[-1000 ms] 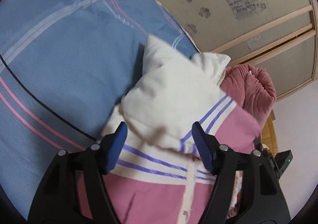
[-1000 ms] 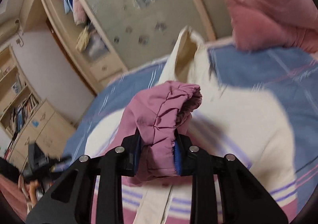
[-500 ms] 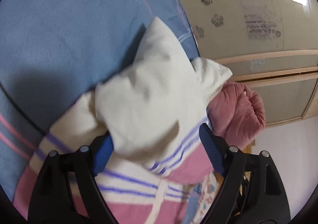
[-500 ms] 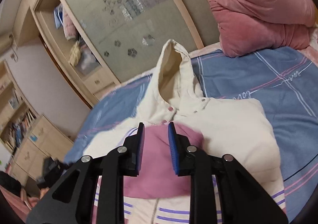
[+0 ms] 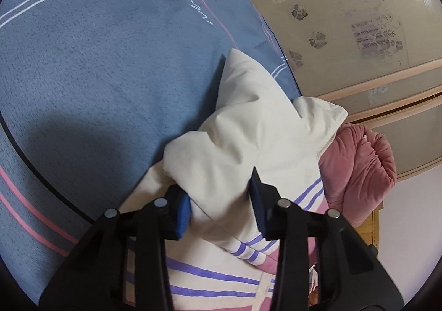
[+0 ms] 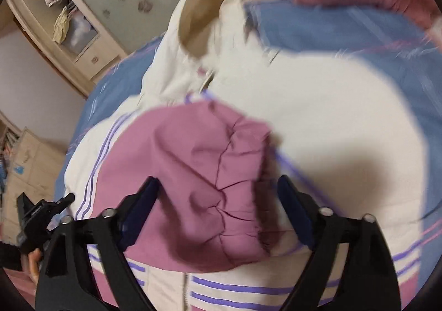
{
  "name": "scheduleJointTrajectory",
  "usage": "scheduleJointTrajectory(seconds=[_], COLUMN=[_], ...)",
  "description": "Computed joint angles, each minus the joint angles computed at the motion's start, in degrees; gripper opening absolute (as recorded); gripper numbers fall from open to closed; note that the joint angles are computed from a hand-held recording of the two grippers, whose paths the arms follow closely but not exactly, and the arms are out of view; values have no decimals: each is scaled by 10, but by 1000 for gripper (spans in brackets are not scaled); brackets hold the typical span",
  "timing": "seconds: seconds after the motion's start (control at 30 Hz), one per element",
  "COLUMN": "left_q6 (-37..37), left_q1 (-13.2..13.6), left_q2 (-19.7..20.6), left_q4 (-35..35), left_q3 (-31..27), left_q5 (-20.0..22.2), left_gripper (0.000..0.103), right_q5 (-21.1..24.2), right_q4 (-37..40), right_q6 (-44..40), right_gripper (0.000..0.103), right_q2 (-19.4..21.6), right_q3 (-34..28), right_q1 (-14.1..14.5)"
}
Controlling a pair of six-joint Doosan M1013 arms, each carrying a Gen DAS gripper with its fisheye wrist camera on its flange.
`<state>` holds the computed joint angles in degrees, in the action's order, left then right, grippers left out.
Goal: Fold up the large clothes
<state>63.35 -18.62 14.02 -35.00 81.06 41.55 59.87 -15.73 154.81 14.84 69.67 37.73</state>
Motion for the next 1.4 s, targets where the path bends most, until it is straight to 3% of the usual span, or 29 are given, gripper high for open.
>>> scheduleJointTrajectory(seconds=[0.03, 0.1, 0.2, 0.37, 0.53, 0.6, 0.67, 0.73, 0.77, 0.87, 0.9, 1.0, 1.17, 1.2, 1.27, 1.4], left_q6=[-5, -9, -19, -4, -20, -7, 0, 8, 7, -14, 3, 76, 75, 68, 68, 71], left_q1=[1, 5, 3, -3, -7, -8, -5, -5, -8, -21, -23, -23, -31, -31, -29, -23], left_q2=[-1, -3, -4, -13, 3, 2, -6, -22, -32, -59, -60, -31, 24, 29, 37, 49], left_q4=[3, 2, 22, 29, 72, 68, 48, 50, 68, 152, 144, 86, 77, 82, 86, 72], left_q3=[2, 8, 9, 24, 4, 3, 5, 11, 14, 15, 8, -38, -84, -82, -82, -88], left_q5=[-4, -17, -28, -87, -49, -44, -30, -25, -29, -60, -62, 1, 88, 85, 83, 80], left_gripper=[38, 37, 37, 37, 40, 41, 45, 58, 62, 62, 62, 60, 57, 56, 44, 41], right_q5=[14, 1, -5, -5, 56, 25, -12, -21, -24, -45, -55, -66, -8, 2, 11, 34], right_q4=[-21, -29, -59, -158, -55, -36, -17, -7, -40, -121, -137, -80, -15, -12, -10, -26], right_q6=[-12, -33, -33, -44, -53, -52, -46, -36, -5, 39, 45, -27, -107, -110, -110, -112], right_gripper=[40, 26, 18, 18, 20, 21, 31, 67, 71, 71, 69, 56, 54, 54, 54, 52], right_q2=[9, 15, 29, 49, 59, 46, 27, 12, 2, -18, -19, -3, 53, 61, 75, 102], right_q3=[-14, -26, -57, -92, -74, -43, -15, -2, 7, 21, 20, -9, -69, -75, -85, -114], right_q1=[6, 7, 9, 21, -5, -11, -15, -16, -9, 10, 17, 16, 12, 11, 6, -2])
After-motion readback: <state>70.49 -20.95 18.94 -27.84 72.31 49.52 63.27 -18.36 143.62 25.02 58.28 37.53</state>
